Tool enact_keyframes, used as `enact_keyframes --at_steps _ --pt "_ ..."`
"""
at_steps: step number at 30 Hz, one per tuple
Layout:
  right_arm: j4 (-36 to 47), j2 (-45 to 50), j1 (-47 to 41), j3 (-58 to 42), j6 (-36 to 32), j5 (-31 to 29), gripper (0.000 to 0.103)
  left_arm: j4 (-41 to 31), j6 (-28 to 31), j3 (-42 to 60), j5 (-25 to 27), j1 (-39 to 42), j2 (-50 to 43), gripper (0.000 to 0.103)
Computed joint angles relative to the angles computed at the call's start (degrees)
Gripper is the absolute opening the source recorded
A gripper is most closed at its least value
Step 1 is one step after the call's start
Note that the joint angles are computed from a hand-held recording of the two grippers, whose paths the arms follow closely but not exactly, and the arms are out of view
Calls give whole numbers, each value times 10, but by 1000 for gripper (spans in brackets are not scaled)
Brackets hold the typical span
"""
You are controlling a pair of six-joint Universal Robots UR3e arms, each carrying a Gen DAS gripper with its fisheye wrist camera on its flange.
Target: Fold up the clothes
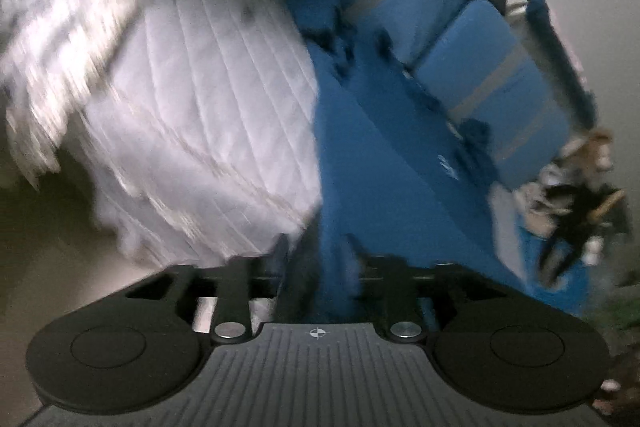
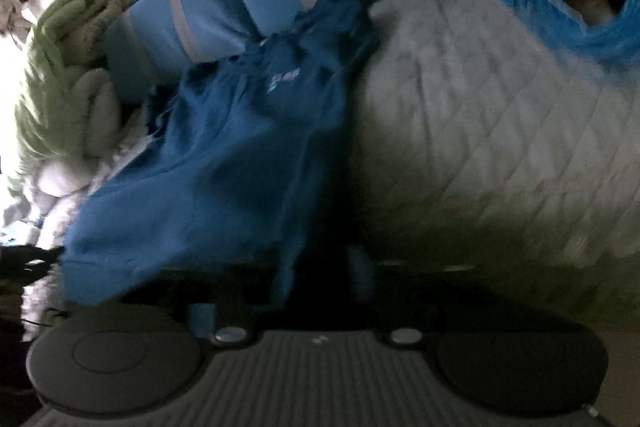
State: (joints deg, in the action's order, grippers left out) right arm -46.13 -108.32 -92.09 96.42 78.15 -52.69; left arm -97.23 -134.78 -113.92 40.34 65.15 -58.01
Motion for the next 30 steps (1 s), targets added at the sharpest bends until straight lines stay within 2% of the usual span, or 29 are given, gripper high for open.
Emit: enact_keyframes --at_steps 1,3,6,8,13,17,20,23,27,29,30 --pt "-5 -10 -3 0 3 20 102 24 -9 -8 -7 8 19 54" --pt "-25 -12 8 -13 25 51 103 68 -31 -7 -16 11 33 64" --pt "-89 -17 39 -27 86 88 103 137 -64 7 -21 2 38 69" --pt "-147 -19 61 -32 136 108 103 195 -86 20 -13 -13 36 70" --pt "-242 -17 103 -68 201 153 103 325 -134 69 23 -56 18 71" --pt "-317 9 129 -124 271 184 103 292 -132 158 -3 -41 -7 71" --pt "-305 57 134 -220 299 216 103 244 -126 241 -29 -33 -34 71" --pt "-279 102 127 -324 321 250 103 162 -84 326 -73 -10 -53 72" --pt "-262 154 114 -439 341 297 103 61 -33 433 -136 13 -83 77" --pt "-247 187 112 -504 356 317 103 62 -42 452 -165 14 -96 77" --pt "-235 200 109 -529 362 326 103 97 -65 446 -174 5 -104 77"
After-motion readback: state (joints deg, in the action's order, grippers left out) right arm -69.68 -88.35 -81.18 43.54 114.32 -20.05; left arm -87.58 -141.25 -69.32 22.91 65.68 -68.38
